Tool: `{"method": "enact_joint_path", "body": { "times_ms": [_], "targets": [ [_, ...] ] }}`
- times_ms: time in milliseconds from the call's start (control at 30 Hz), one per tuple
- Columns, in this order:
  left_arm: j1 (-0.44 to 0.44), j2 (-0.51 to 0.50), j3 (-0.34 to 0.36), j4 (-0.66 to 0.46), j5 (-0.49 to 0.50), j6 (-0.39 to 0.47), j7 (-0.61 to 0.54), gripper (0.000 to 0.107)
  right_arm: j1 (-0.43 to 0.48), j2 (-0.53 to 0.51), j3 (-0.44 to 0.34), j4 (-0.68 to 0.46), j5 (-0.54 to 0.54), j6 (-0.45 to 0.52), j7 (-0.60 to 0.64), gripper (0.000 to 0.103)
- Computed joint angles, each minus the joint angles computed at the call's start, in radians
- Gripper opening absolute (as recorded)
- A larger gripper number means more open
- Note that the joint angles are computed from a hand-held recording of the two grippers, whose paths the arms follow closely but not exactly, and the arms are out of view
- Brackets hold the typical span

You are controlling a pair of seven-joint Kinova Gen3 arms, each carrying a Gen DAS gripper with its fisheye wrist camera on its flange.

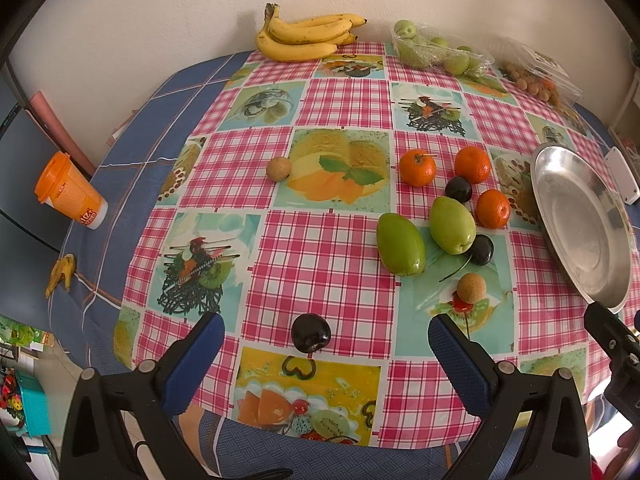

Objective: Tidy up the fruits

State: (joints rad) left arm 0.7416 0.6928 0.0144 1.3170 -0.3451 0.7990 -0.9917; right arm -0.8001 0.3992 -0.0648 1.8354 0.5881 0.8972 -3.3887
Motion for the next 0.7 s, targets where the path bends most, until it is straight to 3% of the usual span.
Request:
{"method": "enact_joint_path", "body": {
  "times_ms": [700],
  "targets": [
    [0.005,-0.006,-0.015,0.028,-0.012,-0.037,0.026,0.103,0.005,0.011,0.0,-0.01,-0.005,-0.011,0.017,0.103]
  ]
}}
